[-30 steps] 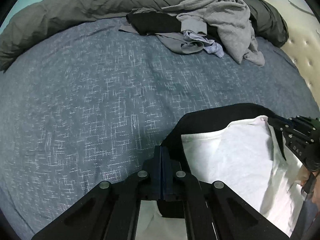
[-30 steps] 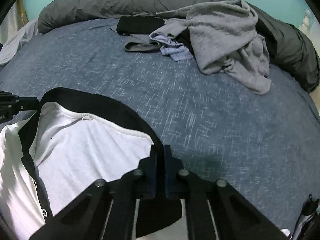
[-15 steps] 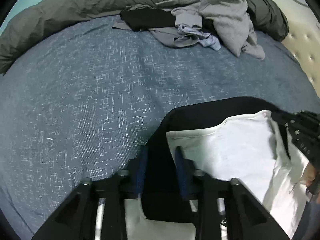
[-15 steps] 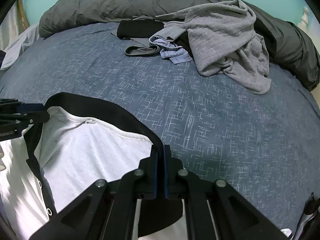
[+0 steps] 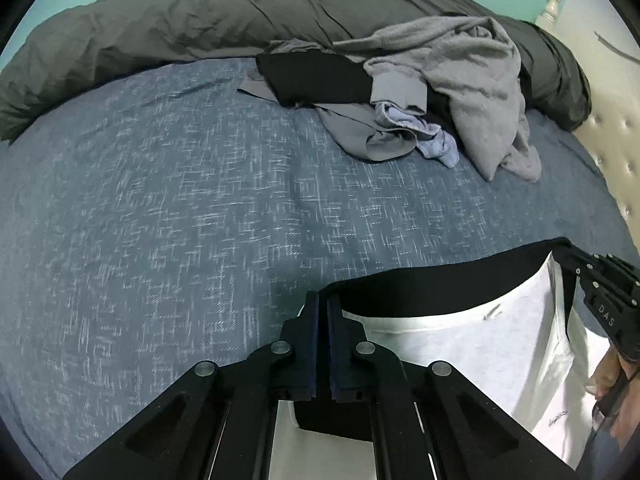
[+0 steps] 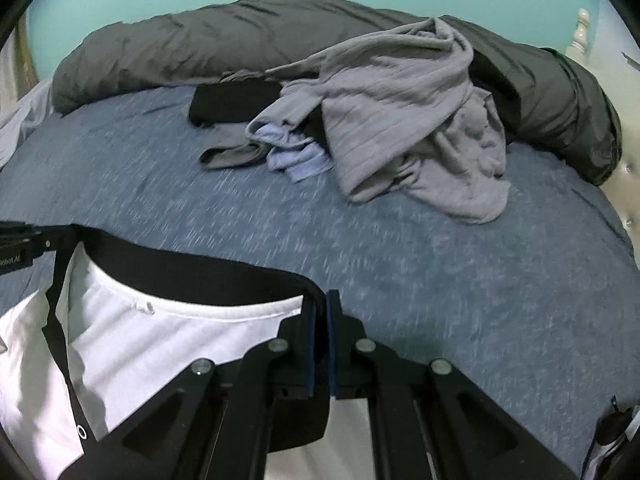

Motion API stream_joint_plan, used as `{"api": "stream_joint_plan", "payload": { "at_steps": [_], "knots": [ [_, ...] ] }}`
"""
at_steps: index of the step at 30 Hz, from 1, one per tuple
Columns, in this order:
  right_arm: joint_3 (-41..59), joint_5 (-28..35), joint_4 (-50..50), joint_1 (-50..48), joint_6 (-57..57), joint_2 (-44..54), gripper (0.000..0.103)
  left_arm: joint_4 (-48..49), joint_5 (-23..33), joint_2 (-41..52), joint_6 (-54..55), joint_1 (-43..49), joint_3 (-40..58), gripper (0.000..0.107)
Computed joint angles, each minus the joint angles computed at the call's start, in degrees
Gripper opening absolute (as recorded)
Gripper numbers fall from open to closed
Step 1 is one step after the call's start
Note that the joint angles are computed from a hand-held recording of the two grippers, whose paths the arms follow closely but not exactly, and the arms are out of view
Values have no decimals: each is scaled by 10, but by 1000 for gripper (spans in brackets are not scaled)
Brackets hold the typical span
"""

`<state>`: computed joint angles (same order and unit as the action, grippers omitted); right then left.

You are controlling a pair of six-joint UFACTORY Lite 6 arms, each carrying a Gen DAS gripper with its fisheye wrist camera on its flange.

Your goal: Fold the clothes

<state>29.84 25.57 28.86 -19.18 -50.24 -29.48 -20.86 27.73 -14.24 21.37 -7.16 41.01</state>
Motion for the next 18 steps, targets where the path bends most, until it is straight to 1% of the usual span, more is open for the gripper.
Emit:
{"api": "stream_joint_plan", "payload": {
  "at_steps": [2,4,5,6,7,8,9,10,11,12,13,14,15,18],
  "knots": [
    [5,-22,-16,14,22,22,4,38,-17,14,-43,-19,-2,4],
    [-5,-41,-27,30,35,43,4,38,-27,24,-45,-20,-9,4],
    [-9,-46,-20,32,28,54,4,40,-32,25,-46,-19,-13,6],
    [-12,-49,-10,32,17,65,4,18,-34,22,-23,-13,-19,6],
    [-13,-46,18,27,-10,73,6,-4,-30,18,0,-5,-22,9],
    [-7,-32,51,18,-46,88,7,-22,-23,10,23,6,-25,23],
    [0,-17,61,9,-59,102,7,-41,-16,2,45,18,-26,37],
    [3,-6,75,-1,-75,102,9,-59,-7,-6,67,31,-28,38],
    [6,17,100,-20,-105,95,14,-89,13,-16,99,53,-26,39],
    [11,41,121,-40,-131,89,19,-114,34,-26,127,76,-24,47],
    [15,66,142,-61,-155,82,37,-128,58,-37,149,98,-20,51],
    [18,97,164,-87,-184,71,64,-140,82,-47,169,121,-16,54],
    [25,137,178,-121,-209,57,71,-141,105,-65,188,148,-17,54],
    [55,258,206,-225,-272,33,71,-138,176,-109,262,241,-15,54]
  ]
}}
